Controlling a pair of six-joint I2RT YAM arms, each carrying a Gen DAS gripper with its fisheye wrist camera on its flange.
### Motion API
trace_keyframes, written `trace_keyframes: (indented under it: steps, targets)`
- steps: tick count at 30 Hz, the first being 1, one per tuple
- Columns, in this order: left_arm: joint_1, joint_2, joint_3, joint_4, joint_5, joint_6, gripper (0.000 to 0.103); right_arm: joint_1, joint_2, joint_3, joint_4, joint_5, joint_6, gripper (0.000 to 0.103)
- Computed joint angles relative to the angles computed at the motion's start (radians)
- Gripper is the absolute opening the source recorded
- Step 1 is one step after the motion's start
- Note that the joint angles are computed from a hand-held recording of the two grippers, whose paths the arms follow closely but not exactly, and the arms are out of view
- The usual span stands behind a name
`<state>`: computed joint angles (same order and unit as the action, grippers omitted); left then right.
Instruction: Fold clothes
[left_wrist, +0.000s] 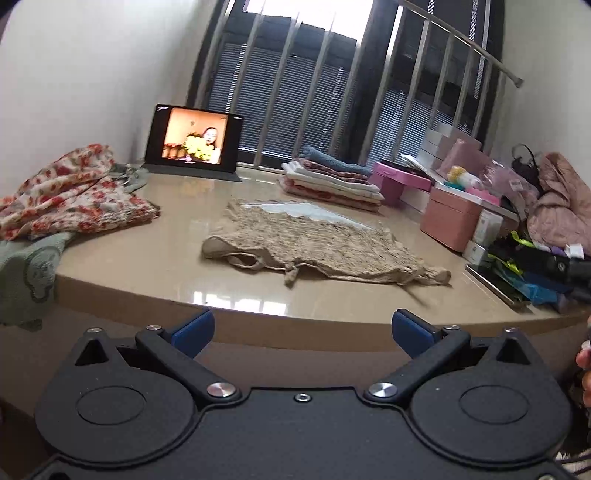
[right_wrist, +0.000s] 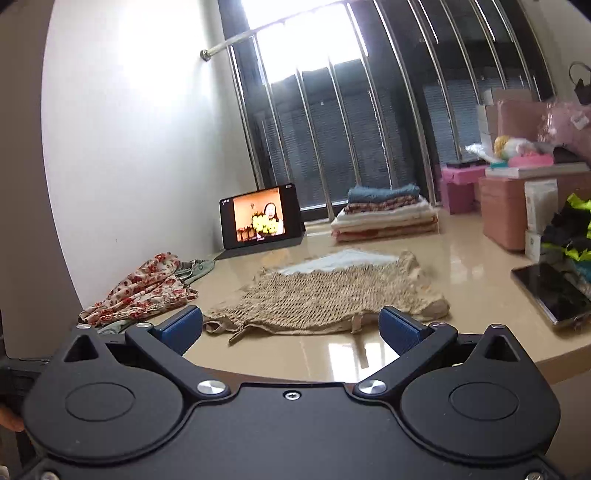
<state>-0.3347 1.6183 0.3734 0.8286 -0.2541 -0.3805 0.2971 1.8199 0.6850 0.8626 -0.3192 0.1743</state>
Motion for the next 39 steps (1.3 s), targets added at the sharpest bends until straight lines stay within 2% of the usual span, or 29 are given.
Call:
trace_keyframes:
  steps: [3,7,14,21,25,29,31,32,33,35,37,39]
  targets:
    - [0.02,0.008,-0.017,0.029,0.006,-0.009,0.103,0.017,0.014,0.008,-0.029,0.009,-0.002,0.103]
    - [0.059,0.012,-0.028,0.053,0.016,0.037,0.103,0.044,0.036,0.041,-0.1,0.031,-0.037,0.103]
    - [0.148,0.107,0.046,0.068,0.038,0.11,0.103,0.103,0.138,0.173,-0.204,0.057,-0.106,0.102]
    - [0.166,0.177,0.149,-0.007,0.051,0.139,0.103,0.151,0.243,0.35,-0.314,0.101,-0.177,0.102]
    - [0.203,0.193,0.239,-0.102,0.075,0.194,0.103,0.166,0.294,0.47,-0.429,0.052,-0.167,0.101]
    - [0.241,0.236,0.34,-0.096,0.043,0.295,0.103,0.199,0.371,0.612,-0.523,0.007,-0.196,0.085]
    - [0.259,0.271,0.438,-0.13,0.04,0.376,0.103,0.215,0.421,0.704,-0.564,-0.011,-0.221,0.074]
    - [0.267,0.29,0.49,-0.148,0.039,0.416,0.103,0.222,0.446,0.75,-0.585,-0.023,-0.232,0.063]
    - [0.274,0.319,0.559,-0.187,0.063,0.454,0.103,0.23,0.471,0.801,-0.613,-0.032,-0.243,0.052]
    - [0.293,0.39,0.72,-0.29,0.125,0.516,0.103,0.245,0.53,0.92,-0.698,-0.04,-0.259,0.04]
    - [0.31,0.478,0.892,-0.397,0.206,0.573,0.103,0.257,0.585,1.031,-0.776,-0.04,-0.261,0.034]
    - [0.328,0.574,1.099,-0.584,0.305,0.622,0.103,0.267,0.627,1.116,-0.834,-0.04,-0.257,0.029]
